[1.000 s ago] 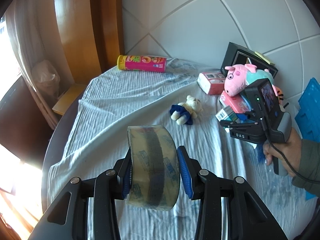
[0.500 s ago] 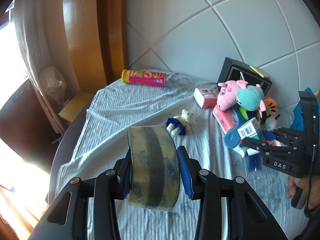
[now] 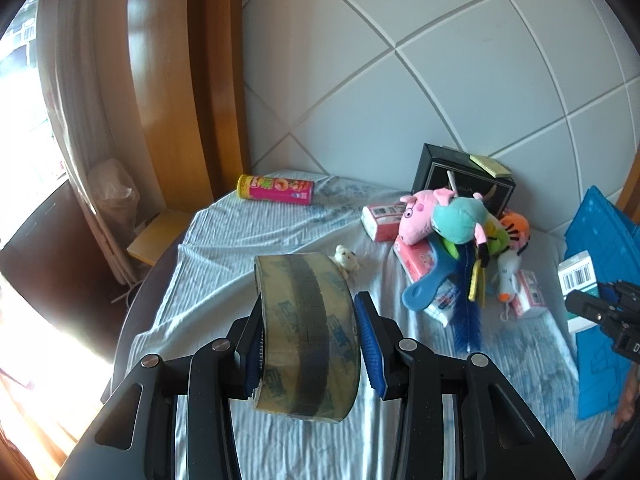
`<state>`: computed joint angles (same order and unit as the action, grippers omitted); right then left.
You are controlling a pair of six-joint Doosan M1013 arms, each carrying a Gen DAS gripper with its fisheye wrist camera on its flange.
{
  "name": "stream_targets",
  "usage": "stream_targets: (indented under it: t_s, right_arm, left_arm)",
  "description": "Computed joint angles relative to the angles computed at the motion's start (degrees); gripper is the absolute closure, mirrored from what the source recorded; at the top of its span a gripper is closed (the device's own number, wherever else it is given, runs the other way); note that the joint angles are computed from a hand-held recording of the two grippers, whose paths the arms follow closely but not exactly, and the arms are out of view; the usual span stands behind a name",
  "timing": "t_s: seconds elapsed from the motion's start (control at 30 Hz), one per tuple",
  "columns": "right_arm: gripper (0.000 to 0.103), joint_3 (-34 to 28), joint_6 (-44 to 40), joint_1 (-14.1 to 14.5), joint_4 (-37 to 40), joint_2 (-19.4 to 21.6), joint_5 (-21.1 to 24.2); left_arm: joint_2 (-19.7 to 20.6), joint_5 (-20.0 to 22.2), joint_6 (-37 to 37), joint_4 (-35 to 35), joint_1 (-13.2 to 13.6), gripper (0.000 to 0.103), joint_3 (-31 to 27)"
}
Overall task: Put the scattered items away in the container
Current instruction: 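Carry the tape roll and medicine box with both tools over the crate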
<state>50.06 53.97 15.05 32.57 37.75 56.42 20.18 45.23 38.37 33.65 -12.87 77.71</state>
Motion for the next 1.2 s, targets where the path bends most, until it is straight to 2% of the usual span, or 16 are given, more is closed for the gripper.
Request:
stream_targets:
  t_s: [0.37, 0.63, 0.93, 1.2]
  right_arm:
    - [0.065, 6.2, -5.76, -6.76, 6.66, -6.76, -5.13]
    - [0.064, 9.48, -6.55, -12.73, 9.61, -9.95, -8.5]
    - [0.065, 11.11, -5.58, -19.34, 10.27, -11.6, -10.84]
    - [0.065, 9.97, -3.13, -23.5, 8.06, -11.48, -12.04]
  left_arm:
    - [1.39, 2.07, -0.01, 2.21, -6.5, 0.063, -5.82]
    - [5.09, 2.29, 4.25, 0.06, -10.52, 0.063, -13.7]
    - [11.97, 2.81, 12.85, -6.24, -15.16, 0.063, -26.31]
    - [20.15, 4.87, 25.09, -15.67, -19.16, 0.063, -41.44]
